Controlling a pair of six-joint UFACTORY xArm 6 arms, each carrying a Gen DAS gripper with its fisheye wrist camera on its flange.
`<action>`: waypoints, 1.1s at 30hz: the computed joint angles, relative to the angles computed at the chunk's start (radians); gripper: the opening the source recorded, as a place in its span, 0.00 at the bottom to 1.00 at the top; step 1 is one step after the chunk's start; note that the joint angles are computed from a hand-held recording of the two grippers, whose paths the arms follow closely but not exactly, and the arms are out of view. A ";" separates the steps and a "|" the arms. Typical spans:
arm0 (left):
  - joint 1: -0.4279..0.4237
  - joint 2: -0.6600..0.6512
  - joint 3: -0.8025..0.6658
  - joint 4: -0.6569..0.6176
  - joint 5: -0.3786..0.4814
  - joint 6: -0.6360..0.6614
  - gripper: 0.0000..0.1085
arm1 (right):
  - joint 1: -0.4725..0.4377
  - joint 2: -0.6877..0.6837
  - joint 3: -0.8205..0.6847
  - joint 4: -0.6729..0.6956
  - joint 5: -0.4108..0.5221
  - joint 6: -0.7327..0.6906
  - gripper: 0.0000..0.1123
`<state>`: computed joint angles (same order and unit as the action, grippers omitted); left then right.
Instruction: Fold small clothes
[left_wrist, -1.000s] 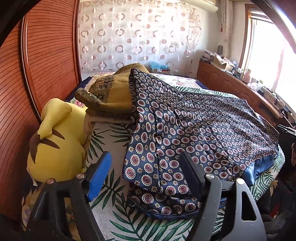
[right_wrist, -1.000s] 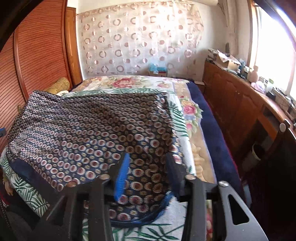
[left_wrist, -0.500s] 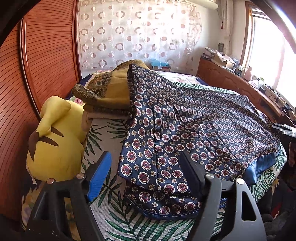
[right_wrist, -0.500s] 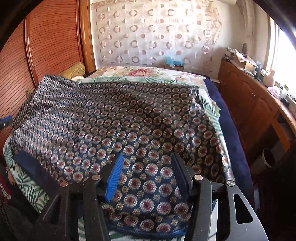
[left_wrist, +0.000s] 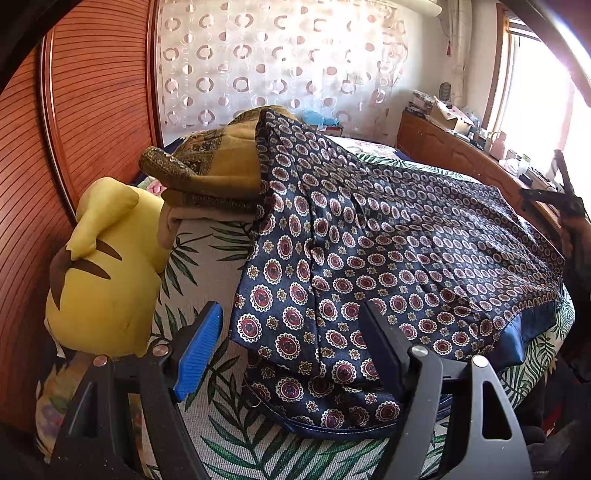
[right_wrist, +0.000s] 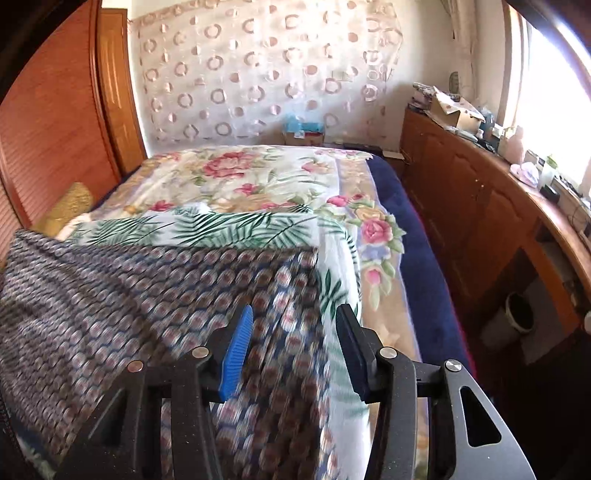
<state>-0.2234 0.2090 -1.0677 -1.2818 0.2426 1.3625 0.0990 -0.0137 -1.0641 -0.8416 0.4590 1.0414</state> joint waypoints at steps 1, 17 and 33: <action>0.000 0.002 -0.001 0.000 0.001 -0.001 0.70 | -0.011 0.038 -0.034 0.048 -0.015 -0.034 0.41; 0.001 -0.001 0.009 -0.001 -0.002 0.005 0.70 | -0.042 0.355 -0.415 0.208 0.122 -0.184 0.00; 0.026 0.039 -0.031 0.059 0.042 -0.082 0.55 | 0.044 0.220 -0.222 0.002 -0.013 0.007 0.27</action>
<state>-0.1976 0.2483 -1.0985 -1.2230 0.2848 1.2807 0.1426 0.2060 -1.2863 -0.8400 0.4465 1.0485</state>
